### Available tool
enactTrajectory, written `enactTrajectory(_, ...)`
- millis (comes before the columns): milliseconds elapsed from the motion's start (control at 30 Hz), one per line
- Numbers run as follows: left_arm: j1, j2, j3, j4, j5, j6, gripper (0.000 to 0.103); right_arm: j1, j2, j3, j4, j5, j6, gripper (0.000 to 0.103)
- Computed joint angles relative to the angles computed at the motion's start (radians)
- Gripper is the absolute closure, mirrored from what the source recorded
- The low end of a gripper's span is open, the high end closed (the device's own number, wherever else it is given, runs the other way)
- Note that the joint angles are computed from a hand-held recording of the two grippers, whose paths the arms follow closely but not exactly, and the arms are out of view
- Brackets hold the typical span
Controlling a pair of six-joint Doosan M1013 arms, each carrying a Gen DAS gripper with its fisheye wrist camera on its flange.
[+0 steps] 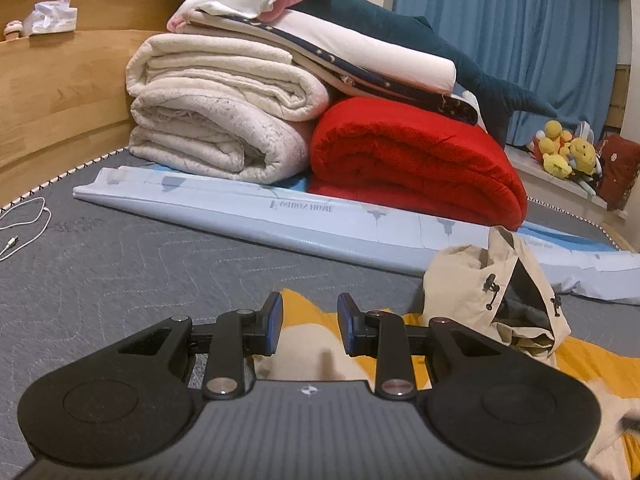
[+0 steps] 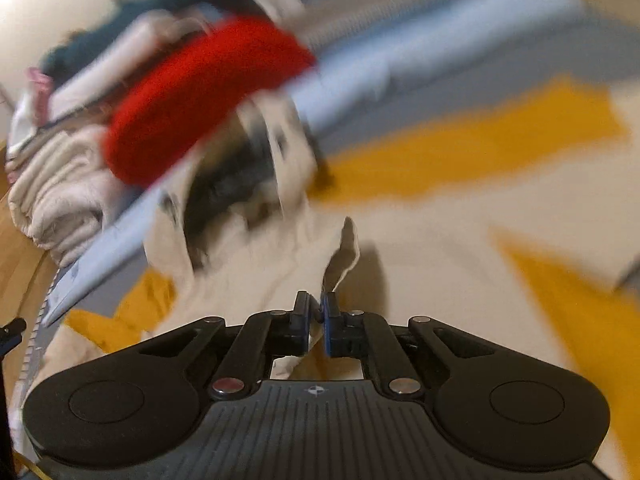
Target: Fold large clothes
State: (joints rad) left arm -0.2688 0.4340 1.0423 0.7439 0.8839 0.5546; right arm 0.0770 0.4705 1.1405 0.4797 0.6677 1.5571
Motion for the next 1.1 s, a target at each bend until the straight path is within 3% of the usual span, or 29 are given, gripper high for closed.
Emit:
enactTrajectory(133, -0.001, 0.005, -0.005, -0.015, 0.007, 0.019, 0.070, 0.001, -0.043, 0.053, -0.059, -0.232, -0.010, 0.097)
enactTrajectory(200, 0.001, 0.011, -0.015, -0.059, 0.014, 0.070, 0.070, 0.002, -0.044, 0.053, -0.247, -0.264, 0.154, 0.097)
enactTrajectory(267, 0.004, 0.022, -0.033, -0.131, 0.034, 0.148, 0.070, -0.001, -0.028, 0.029, -0.401, -0.214, 0.309, 0.097)
enactTrajectory(367, 0.014, 0.044, -0.063, -0.273, 0.075, 0.269, 0.070, -0.021, -0.009, 0.000, -0.430, -0.129, 0.437, 0.097)
enactTrajectory(500, 0.030, 0.068, -0.089, -0.445, 0.122, 0.372, 0.070, -0.035, -0.001, -0.012, -0.403, -0.157, 0.424, 0.097)
enactTrajectory(567, 0.040, 0.080, -0.102, -0.531, 0.159, 0.418, 0.070, -0.044, 0.012, -0.040, -0.364, -0.115, 0.379, 0.096)
enactTrajectory(667, 0.048, 0.104, -0.123, -0.600, 0.231, 0.452, 0.070, -0.029, 0.017, -0.050, -0.599, -0.078, 0.595, 0.091)
enactTrajectory(700, 0.049, 0.110, -0.128, -0.612, 0.258, 0.458, 0.070, -0.025, 0.024, -0.059, -0.622, -0.069, 0.618, 0.091)
enactTrajectory(767, 0.052, 0.117, -0.129, -0.633, 0.286, 0.462, 0.070, -0.032, 0.027, -0.058, -0.541, -0.068, 0.563, 0.091)
enactTrajectory(833, 0.055, 0.123, -0.129, -0.651, 0.312, 0.457, 0.070, -0.043, 0.034, -0.065, -0.387, -0.044, 0.455, 0.082)
enactTrajectory(867, 0.054, 0.124, -0.128, -0.654, 0.322, 0.453, 0.070, -0.052, 0.041, -0.071, -0.290, -0.013, 0.400, 0.074)
enactTrajectory(933, 0.055, 0.129, -0.132, -0.656, 0.339, 0.452, 0.070, -0.064, 0.059, -0.090, -0.176, 0.054, 0.361, 0.072)
enactTrajectory(1100, 0.054, 0.134, -0.140, -0.652, 0.361, 0.436, 0.070, -0.063, 0.085, -0.121, -0.140, 0.158, 0.369, 0.072)
